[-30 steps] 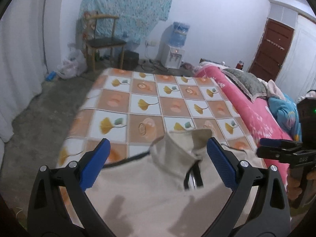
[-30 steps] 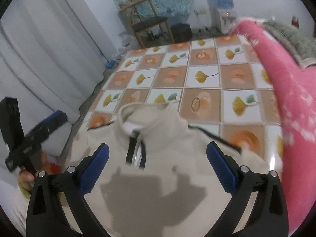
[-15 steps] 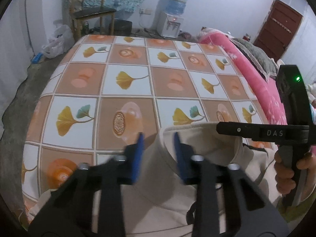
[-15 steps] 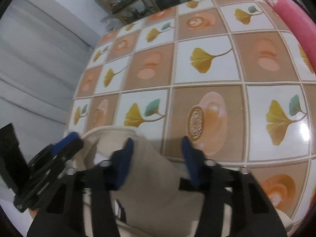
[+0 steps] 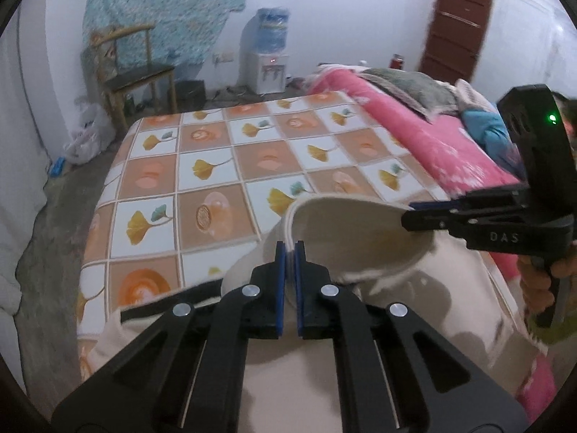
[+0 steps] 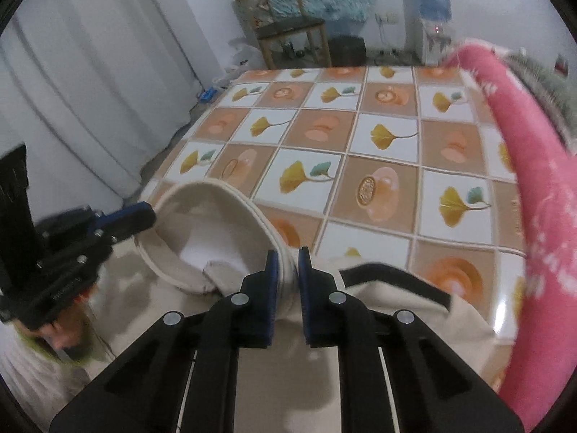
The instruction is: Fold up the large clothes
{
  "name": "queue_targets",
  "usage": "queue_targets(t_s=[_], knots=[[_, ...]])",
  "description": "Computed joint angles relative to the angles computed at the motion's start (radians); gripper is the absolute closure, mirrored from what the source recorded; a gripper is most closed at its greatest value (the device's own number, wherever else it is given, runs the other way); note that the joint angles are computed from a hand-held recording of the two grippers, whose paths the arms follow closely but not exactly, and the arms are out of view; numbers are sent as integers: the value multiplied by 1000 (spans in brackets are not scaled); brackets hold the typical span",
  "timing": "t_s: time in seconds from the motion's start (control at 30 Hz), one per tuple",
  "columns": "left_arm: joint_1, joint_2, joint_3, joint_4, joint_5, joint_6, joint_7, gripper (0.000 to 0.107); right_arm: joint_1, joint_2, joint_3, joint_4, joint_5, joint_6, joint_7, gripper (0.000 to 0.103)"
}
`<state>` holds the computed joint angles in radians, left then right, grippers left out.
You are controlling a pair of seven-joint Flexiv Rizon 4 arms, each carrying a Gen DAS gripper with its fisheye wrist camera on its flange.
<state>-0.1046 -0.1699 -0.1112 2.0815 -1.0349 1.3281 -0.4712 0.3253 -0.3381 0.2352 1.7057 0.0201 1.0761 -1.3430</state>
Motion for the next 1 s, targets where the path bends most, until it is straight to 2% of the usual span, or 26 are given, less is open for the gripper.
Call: queue_targets(t_s=[0.1,0.23,0.27,0.33,0.37,0.4,0.43,0.5,0.6,0.7,0.8,0.87,0.93,1.0], knots=[[-20,70,6,77,-55,-5,72,103,36,69,-26,126,-92,64,43,91],[-62,139,46,177,-65,-28,94,102,48,116,-27,247,-151,114,93,90],[-68,146,56,198,-48,-29,87,102,46,121,-23,265,-151,118,95,87],[-76,150,70,237,-1,-13,69,101,51,125,-27,303,-180,104,115,71],[-74,149,78,249,24,-17,55,96,56,129,-35,322,-207,97,135,63],[-66,152,89,261,61,-36,28,92,54,134,-36,338,-218,95,143,63],[-59,158,97,269,71,-46,17,92,45,147,-30,353,-211,88,138,63],[-63,190,105,290,-45,-52,92,92,21,181,-6,366,-150,73,102,63],[-91,232,111,277,-271,-32,237,92,-30,238,47,326,111,75,-79,63],[-100,209,98,211,-344,1,250,92,-16,225,35,262,196,95,-111,63],[-96,128,73,129,-268,33,141,92,20,136,14,181,146,156,-46,63],[-85,64,60,86,-166,34,36,92,37,70,10,129,123,163,-5,63],[-71,-2,73,61,51,27,-139,92,62,15,-13,102,54,150,56,64],[-69,-43,122,51,283,5,-298,92,86,-14,-40,114,-29,138,113,65]])
